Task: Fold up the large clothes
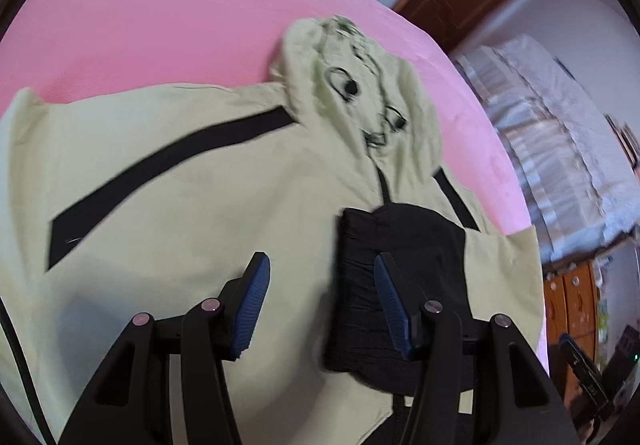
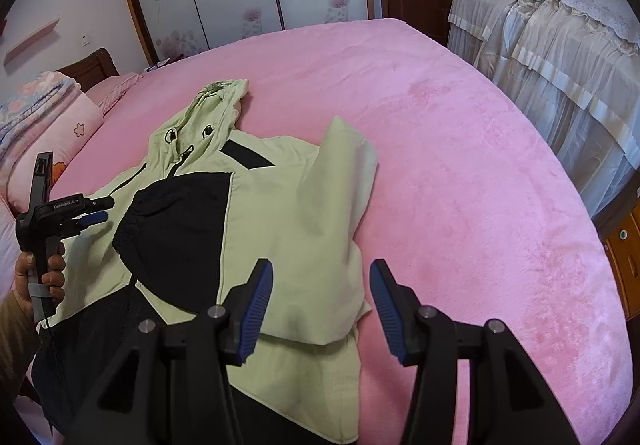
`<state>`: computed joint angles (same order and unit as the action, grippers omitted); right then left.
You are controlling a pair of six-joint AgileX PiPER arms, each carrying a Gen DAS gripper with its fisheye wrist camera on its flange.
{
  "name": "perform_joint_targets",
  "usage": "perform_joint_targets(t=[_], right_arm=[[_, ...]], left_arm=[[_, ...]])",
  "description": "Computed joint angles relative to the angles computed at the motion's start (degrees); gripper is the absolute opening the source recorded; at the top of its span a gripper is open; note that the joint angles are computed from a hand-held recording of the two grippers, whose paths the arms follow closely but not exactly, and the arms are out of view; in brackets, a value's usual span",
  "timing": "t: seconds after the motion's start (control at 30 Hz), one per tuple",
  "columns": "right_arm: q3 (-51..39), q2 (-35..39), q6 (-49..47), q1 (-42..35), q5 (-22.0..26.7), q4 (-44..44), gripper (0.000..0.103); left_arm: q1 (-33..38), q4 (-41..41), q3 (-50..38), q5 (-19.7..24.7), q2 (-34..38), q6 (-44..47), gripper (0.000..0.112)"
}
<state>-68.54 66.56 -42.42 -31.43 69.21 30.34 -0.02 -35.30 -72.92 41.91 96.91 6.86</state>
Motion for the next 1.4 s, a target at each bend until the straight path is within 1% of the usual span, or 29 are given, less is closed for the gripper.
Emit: perform_joint_targets(t=[0.07,0.1,0.13,0.2,0.23,0.27,0.3,0.33,0.37,0.47,0.53,0.6,0.67,0.73,0.77,0.9,0.93,0.97,1.0,1.07,1.1,1.13,1.2,1.23,1.27,1.3,1.33,1.37,1.4], right_arm=[[0.3,-0.2,-0.1,0.4,-0.2,-0.1,0.051],[0.7,-0.6,0.0,0.7,-0.8,-0.4,0.051],[0.7,-0.8,-0.2,0.6,-0.9,-0.5,0.051],[0.8,-1.1,-0.7,0.5,-1.6,-1.0,0.051],[0.6,-1.0,-0.7,0.3,-2.0,-1.3,0.051],[0.3,-0.6,-0.6,0.0,-2.2,-1.6,0.051],[-0.4,0.2,-0.5,-0.4,-2.3,-1.7,0.051],[-1.1,1.1,-0.4,-0.8,-2.5,-1.8,0.051],[-2.0,2.3,0.1,-1.0,-2.9,-2.1,0.051],[-5.3,7.1,2.1,-0.3,-3.6,-2.4,0.051],[-7.4,11.3,4.3,1.8,-5.4,-3.6,0.051],[-9.8,16.1,6.8,4.5,-6.9,-4.5,0.051],[-12.9,21.4,10.3,7.1,-7.8,-5.4,0.051],[-17.3,26.7,13.9,9.2,-7.5,-5.9,0.051],[-19.3,29.0,15.4,9.8,-7.4,-5.8,0.051],[-28.5,39.0,23.8,13.5,-5.3,-8.5,0.051],[-29.3,40.1,24.0,14.2,-5.1,-9.0,0.043],[-29.8,40.7,23.7,15.7,-5.6,-10.9,0.0],[-29.7,40.3,24.5,17.4,-6.8,-14.6,0.003],[-26.0,37.4,24.2,19.4,-11.9,-17.8,0.002],[-24.6,36.7,24.5,20.2,-14.0,-19.8,0.002],[-23.6,36.7,24.8,20.9,-15.3,-21.7,0.002],[-21.5,36.0,26.5,22.3,-17.3,-25.9,0.004],[-21.8,35.7,26.6,22.1,-16.6,-25.7,0.007],[-22.4,35.1,26.1,21.2,-15.2,-24.3,0.012],[-22.6,33.6,25.2,19.7,-13.3,-21.9,0.013],[-22.5,32.0,23.0,17.8,-11.6,-18.9,0.017],[-21.4,29.6,19.9,15.5,-10.0,-15.7,0.024],[-19.9,27.1,17.2,13.5,-9.0,-13.4,0.029]], left_arm=[[-2.6,2.7,-3.3,1.0,3.0,-1.4,0.053],[-4.1,5.6,-6.1,2.0,5.4,-3.8,0.054],[-5.6,8.8,-9.2,3.1,8.2,-7.0,0.058],[-6.7,9.9,-11.3,3.0,10.5,-8.4,0.066],[-7.8,12.2,-13.1,3.2,11.5,-10.6,0.062],[-9.1,15.2,-14.9,3.9,12.3,-12.3,0.045],[-11.2,20.2,-17.8,5.8,13.3,-14.8,0.022],[-13.3,25.7,-19.9,7.7,13.7,-18.3,0.021],[-14.7,29.2,-20.3,7.7,13.0,-20.4,0.021],[-15.8,35.4,-17.6,4.7,7.0,-24.6,0.02],[-14.1,34.9,-16.7,3.7,3.8,-24.5,0.02],[-12.9,36.2,-16.5,2.9,1.9,-24.9,0.02],[-12.5,37.6,-17.5,4.2,2.2,-24.5,0.02],[-12.5,38.5,-18.3,6.2,3.5,-24.6,0.02],[-12.5,39.0,-17.9,6.4,3.4,-24.8,0.02],[-12.1,39.4,-15.6,4.9,3.7,-27.0,0.02],[-12.0,39.3,-15.1,4.6,3.8,-27.4,0.02],[-11.7,39.4,-14.6,4.3,3.7,-27.8,0.02],[-11.5,39.3,-14.1,3.8,3.5,-27.9,0.02],[-11.6,40.2,-12.7,2.2,3.1,-28.9,0.02],[-12.1,41.8,-11.9,1.3,3.3,-29.9,0.021],[-12.9,44.2,-11.6,1.3,4.3,-31.2,0.021],[-14.6,48.6,-12.9,4.4,8.5,-33.8,0.022],[-15.2,49.7,-13.1,5.6,9.7,-34.8,0.023],[-15.9,51.0,-12.3,5.6,9.5,-36.2,0.024],[-16.3,51.5,-11.7,5.5,8.9,-36.8,0.026],[-16.5,51.4,-11.7,6.4,8.0,-37.0,0.029],[-16.6,50.8,-11.5,7.1,6.9,-36.7,0.031],[-16.8,50.9,-10.6,7.6,5.0,-36.7,0.032]])
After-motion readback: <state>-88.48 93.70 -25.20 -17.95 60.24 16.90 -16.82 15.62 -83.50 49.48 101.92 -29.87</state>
